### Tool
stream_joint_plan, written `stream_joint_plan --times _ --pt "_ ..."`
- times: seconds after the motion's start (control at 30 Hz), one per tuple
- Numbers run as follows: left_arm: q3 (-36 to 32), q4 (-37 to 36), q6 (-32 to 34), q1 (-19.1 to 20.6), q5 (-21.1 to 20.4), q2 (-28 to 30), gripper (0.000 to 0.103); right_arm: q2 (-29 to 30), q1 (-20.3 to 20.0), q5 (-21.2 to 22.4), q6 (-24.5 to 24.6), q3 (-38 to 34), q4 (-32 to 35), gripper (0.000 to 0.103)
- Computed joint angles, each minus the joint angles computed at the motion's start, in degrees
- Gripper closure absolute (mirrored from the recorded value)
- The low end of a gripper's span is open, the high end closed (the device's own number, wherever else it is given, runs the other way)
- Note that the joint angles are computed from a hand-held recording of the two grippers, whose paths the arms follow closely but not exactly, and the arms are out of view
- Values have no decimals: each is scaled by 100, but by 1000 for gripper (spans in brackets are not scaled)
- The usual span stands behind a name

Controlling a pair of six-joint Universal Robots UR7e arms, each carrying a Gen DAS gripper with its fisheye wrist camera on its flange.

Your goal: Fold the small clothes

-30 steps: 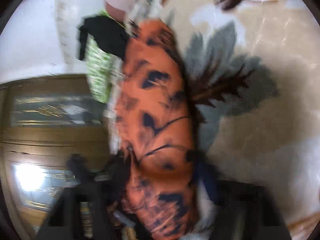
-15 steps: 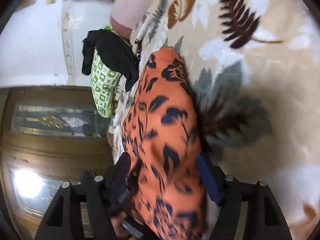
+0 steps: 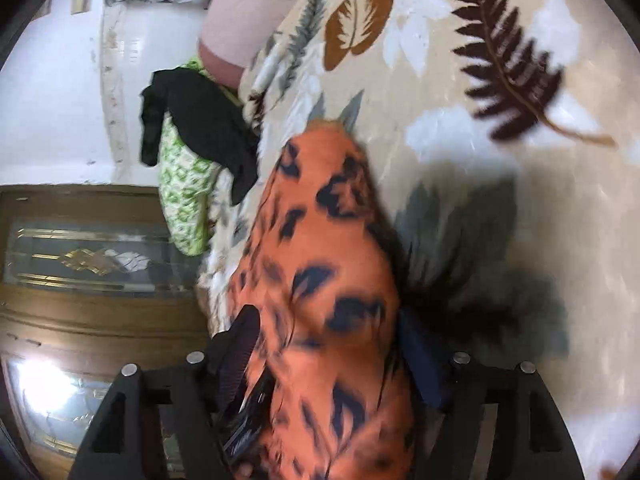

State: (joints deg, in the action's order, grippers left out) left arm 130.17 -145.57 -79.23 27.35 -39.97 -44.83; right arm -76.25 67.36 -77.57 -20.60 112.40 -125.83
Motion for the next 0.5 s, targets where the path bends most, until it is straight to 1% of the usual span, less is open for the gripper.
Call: stream_joint_plan --times 0.03,0.07,0.1,0.17,0.2,0.23,0.3,0.33,0.37,0.4,0.43,0.5 --pt "29 -58 -4 1 -38 -34 17 148 -112 -63 70 -104 83 61" --pt "97 -155 -46 -23 -79 -107 18 191 -243 115 277 -109 141 61" --pt "183 -219 -152 -78 -89 -203 18 83 -260 180 243 5 27 62" --pt "490 -434 -501 -298 -19 -478 18 -181 -238 130 84 235 -201 62" --pt "695 -580 -711 -449 16 -633 18 -299 -217 81 191 343 -361 57" --pt "879 -666 -940 -592 20 -773 18 -489 -218 23 319 469 -538 49" --pt "1348 -1008 -1476 -938 -113 -1074 18 -818 -207 -51 207 648 -766 40" --pt "1604 -1330 -1718 -1120 -254 -1173 18 -1089 -84 -207 -19 830 -1000 40" --pt "1858 -1743 -1936 -1304 -386 -1209 18 -1273 -13 -248 -211 931 -1032 40" --pt "2020 -2026 -2135 -1457 -479 -1189 18 -1468 60 -245 -468 1003 -927 40" --pt "2159 -2426 -2220 -1579 -572 -1101 18 -1739 120 -192 -917 1079 -632 40" --pt "2316 -3532 -2059 -1706 -709 -653 18 -2008 284 -165 -1441 1207 -255 40"
